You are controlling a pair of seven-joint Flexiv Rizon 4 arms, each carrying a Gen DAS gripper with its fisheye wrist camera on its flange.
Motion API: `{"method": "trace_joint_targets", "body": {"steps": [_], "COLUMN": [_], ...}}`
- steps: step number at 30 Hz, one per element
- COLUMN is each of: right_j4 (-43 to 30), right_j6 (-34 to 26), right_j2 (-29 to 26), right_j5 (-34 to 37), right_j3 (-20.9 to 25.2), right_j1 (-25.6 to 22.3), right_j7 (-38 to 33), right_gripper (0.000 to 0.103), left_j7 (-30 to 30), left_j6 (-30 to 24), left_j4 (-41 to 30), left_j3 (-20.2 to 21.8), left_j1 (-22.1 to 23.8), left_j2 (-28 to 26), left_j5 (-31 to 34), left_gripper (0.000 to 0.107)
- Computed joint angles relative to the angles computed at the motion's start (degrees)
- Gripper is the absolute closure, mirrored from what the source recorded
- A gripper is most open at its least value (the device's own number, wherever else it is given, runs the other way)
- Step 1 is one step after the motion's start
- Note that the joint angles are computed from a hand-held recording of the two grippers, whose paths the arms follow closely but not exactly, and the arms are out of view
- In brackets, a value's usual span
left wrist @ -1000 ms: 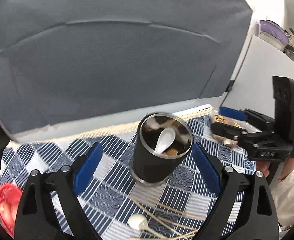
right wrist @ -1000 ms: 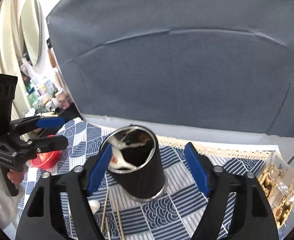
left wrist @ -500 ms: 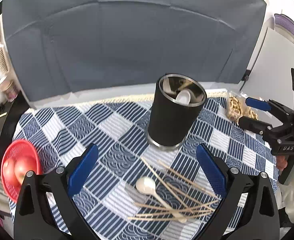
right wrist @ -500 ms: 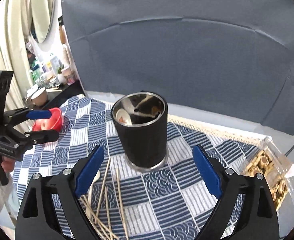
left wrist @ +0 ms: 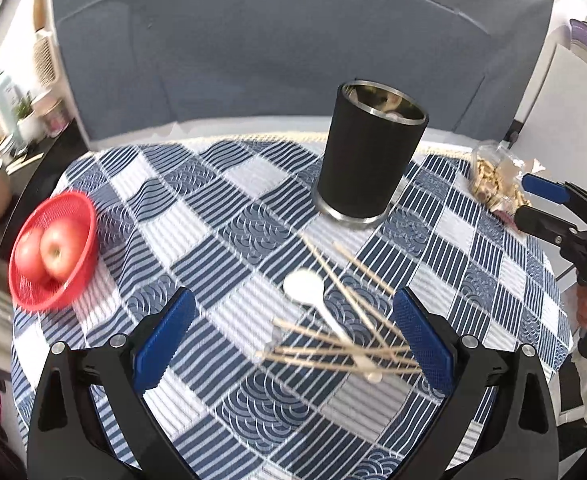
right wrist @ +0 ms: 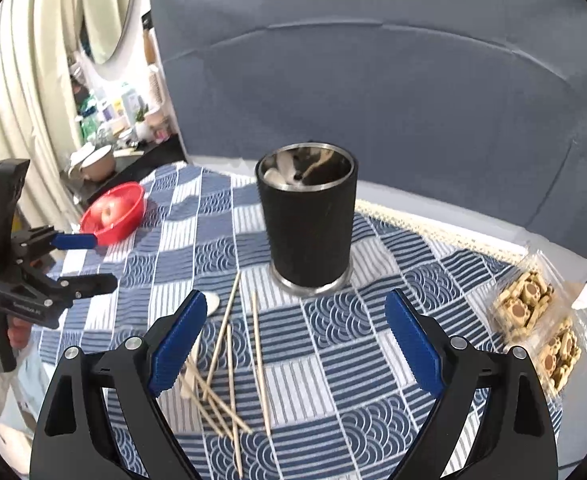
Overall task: Organize utensils
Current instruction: 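Withdraw both tools from the holder back toward the chopsticks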
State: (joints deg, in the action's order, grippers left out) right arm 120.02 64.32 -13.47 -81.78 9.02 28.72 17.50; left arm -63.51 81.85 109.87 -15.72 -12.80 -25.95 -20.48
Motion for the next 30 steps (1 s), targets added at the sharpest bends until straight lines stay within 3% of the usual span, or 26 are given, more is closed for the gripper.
{"method": "trace_joint_targets", "body": {"steps": [11, 15, 24, 30], "right_j4": [2.16, 2.24, 1.14, -0.83], "right_j6": [-0.04, 1.47, 6.14, 10.53], "right_j2": [-1.95, -2.83, -5.91, -9.19], "right_j5": [3.56, 5.0, 7.88, 14.98], "right_j3": [0.7, 0.31, -1.81, -2.72], "right_j1": [2.08, 2.13, 1.53, 0.74], "right_j7": [-2.24, -3.26, -9.74, -21.24], "right_gripper": [0.017, 0.017, 0.017, 0.017], "left_j7": [-5.62, -6.51, -21.38, -30.82], "left_j6": [1.2, 0.82, 0.55, -3.42], "left_j4": [5.87, 6.96, 3.59, 0.01], "left_j3": [2.58, -0.24, 10.54, 15.04], "left_j1": [-1.58, 0.61, -7.61, -10.76], "left_j2": [0.25, -0.63, -3.65, -5.47], "left_j5": [1.99, -0.21, 5.53, 10.1], "left_gripper": [0.01, 0.01, 0.01, 0.01]}}
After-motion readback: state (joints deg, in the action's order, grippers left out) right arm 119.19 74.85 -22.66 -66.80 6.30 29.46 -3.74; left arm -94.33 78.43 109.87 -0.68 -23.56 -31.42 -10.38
